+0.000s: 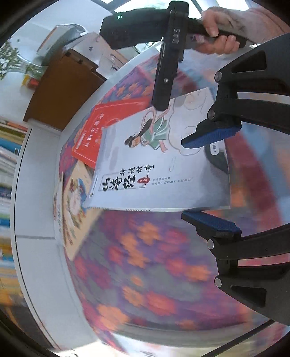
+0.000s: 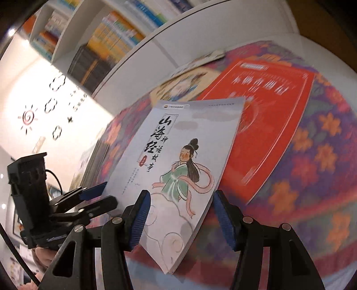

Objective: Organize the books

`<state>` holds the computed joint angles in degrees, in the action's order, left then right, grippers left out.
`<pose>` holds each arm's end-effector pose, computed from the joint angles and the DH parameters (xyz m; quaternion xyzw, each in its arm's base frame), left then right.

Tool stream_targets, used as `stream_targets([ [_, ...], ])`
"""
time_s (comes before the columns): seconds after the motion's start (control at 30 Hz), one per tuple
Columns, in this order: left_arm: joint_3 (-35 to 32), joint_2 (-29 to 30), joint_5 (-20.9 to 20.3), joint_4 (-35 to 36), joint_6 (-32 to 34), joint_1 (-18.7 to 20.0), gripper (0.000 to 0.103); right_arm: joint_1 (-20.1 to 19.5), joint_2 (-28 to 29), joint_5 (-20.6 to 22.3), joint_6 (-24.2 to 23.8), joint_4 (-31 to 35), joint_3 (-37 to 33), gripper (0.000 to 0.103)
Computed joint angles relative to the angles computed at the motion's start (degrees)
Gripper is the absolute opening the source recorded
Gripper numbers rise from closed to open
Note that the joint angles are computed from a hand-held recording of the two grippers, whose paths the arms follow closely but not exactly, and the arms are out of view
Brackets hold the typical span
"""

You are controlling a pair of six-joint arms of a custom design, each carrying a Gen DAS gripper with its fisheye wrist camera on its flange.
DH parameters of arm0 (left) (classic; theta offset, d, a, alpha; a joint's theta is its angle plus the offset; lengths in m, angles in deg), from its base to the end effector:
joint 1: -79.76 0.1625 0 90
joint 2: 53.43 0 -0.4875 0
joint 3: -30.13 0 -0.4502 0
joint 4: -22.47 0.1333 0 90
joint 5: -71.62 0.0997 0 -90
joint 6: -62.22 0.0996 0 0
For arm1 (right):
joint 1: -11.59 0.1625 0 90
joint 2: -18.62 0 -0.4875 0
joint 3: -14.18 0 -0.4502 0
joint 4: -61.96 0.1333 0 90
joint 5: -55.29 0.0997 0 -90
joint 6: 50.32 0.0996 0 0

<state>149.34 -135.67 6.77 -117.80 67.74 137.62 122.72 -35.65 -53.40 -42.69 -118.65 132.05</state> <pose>-0.1403 -0.5535 0.3100 0.2890 0.9257 -0.1598 0.1844 0.3168 -0.5385 0.1162 0.0751 -0.9573 0.2624 0.0957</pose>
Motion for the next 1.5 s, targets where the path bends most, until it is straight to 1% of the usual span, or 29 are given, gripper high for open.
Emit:
stream_targets([
  [0.13, 3.9, -5.5, 1.4, 2.5, -1.8, -0.1, 0.054, 2.5, 1.0, -0.8, 0.7, 3.0, 0.1, 0.058],
  [0.2, 4.7, -7.0, 0.9, 3.2, -2.1, 0.4, 0.054, 3.6, 1.3, -0.9, 1.0, 5.1, -0.1, 0.058],
  [0.27, 5.5, -8.6, -0.9, 3.1, -2.6, 1.5, 0.054, 4.4, 1.3, -0.7, 1.1, 6.3, 0.0, 0.057],
  [0.33, 4.8, -8.6, -2.8, 3.8, -2.6, 3.0, 0.054, 4.6, 1.0, 0.4, 1.4, 6.2, 0.6, 0.057],
  [0.43, 3.8, -7.4, -2.4, 2.6, -2.8, 4.3, 0.053, 3.8, 0.4, 2.8, 2.9, 6.2, 1.4, 0.057],
  [0.5, 2.3, -5.9, -4.4, 2.8, -2.9, 5.8, 0.053, 3.0, 0.2, 3.2, 4.6, 7.6, 1.3, 0.057],
  [0.57, 0.7, -4.3, -6.0, 3.0, -2.4, 6.8, 0.053, 1.7, -0.3, 6.2, 4.9, 6.7, 2.1, 0.057],
  [0.63, -0.6, -3.0, -7.4, 3.6, -1.5, 7.5, 0.053, 0.2, -1.0, 9.5, 5.4, 7.3, 2.3, 0.057],
  [0.7, -2.0, -2.0, -10.7, 3.7, -1.1, 9.0, 0.053, -1.1, -1.3, 12.4, 5.3, 7.9, 2.1, 0.056],
  [0.77, -4.4, -0.7, -15.9, 4.9, -1.7, 11.4, 0.053, -3.1, -1.2, 16.5, 5.7, 7.6, 1.8, 0.055],
  [0.8, -5.4, -0.2, -18.0, 5.7, -2.3, 12.3, 0.053, -3.6, -1.3, 17.9, 6.1, 7.6, 1.8, 0.054],
  [0.83, -6.1, 0.2, -19.1, 6.2, -2.8, 12.8, 0.053, -4.3, -1.1, 19.0, 6.3, 8.2, 1.3, 0.052],
  [0.87, -7.2, 1.0, -21.0, 7.0, -2.8, 13.8, 0.053, -4.6, -0.9, 19.5, 5.9, 9.1, 0.6, 0.05],
  [0.9, -7.9, 1.5, -21.9, 7.3, -2.6, 14.3, 0.051, -4.6, -0.7, 19.4, 5.3, 9.8, 0.0, 0.05],
  [0.93, -8.2, 1.8, -22.2, 7.4, -2.6, 14.5, 0.048, -4.6, -0.3, 19.5, 4.5, 10.4, -0.7, 0.05],
  [1.0, -9.4, 2.7, -22.9, 8.3, -2.8, 14.9, 0.047, -4.4, 0.0, 18.6, 3.9, 10.8, -1.5, 0.049],
  [1.07, -10.3, 3.4, -22.7, 9.1, -2.5, 14.8, 0.045, -3.8, 0.5, 17.1, 3.0, 11.2, -2.3, 0.047],
  [1.1, -10.5, 3.7, -22.2, 9.2, -2.1, 14.7, 0.042, -3.6, 0.8, 16.3, 2.5, 11.4, -2.7, 0.046],
  [1.13, -10.4, 3.8, -20.2, 8.7, -1.6, 14.0, 0.037, -3.3, 1.1, 15.5, 2.2, 11.4, -3.1, 0.043],
  [1.17, -10.3, 3.9, -18.8, 8.4, -1.2, 13.6, 0.035, -2.9, 1.4, 14.2, 1.9, 11.2, -3.5, 0.038],
  [1.2, -10.2, 4.0, -17.3, 8.2, -0.9, 13.0, 0.034, -2.8, 1.7, 13.3, 1.5, 10.9, -3.7, 0.036],
  [1.23, -10.4, 4.1, -16.6, 8.4, -0.6, 12.9, 0.034, -2.7, 2.3, 12.7, 0.6, 9.1, -3.7, 0.034],
  [1.3, -10.2, 4.2, -14.6, 8.0, 0.6, 12.2, 0.034, -3.1, 2.8, 12.6, 0.4, 6.9, -3.4, 0.026],
  [1.33, -9.8, 4.2, -13.3, 7.0, 1.9, 11.8, 0.034, -3.2, 2.9, 12.1, 0.7, 6.5, -3.4, 0.018],
  [1.37, -8.9, 4.1, -11.8, 5.2, 3.1, 11.2, 0.034, -3.4, 2.9, 12.0, 0.7, 6.1, -3.3, 0.016],
  [1.43, -8.3, 4.1, -10.5, 3.7, 3.5, 10.8, 0.034, -4.3, 2.7, 14.0, 0.3, 4.7, -2.5, 0.015],
  [1.5, -7.7, 4.2, -9.7, 1.9, 4.0, 10.6, 0.034, -4.2, 2.7, 13.6, 0.0, 4.5, -2.4, 0.014],
])
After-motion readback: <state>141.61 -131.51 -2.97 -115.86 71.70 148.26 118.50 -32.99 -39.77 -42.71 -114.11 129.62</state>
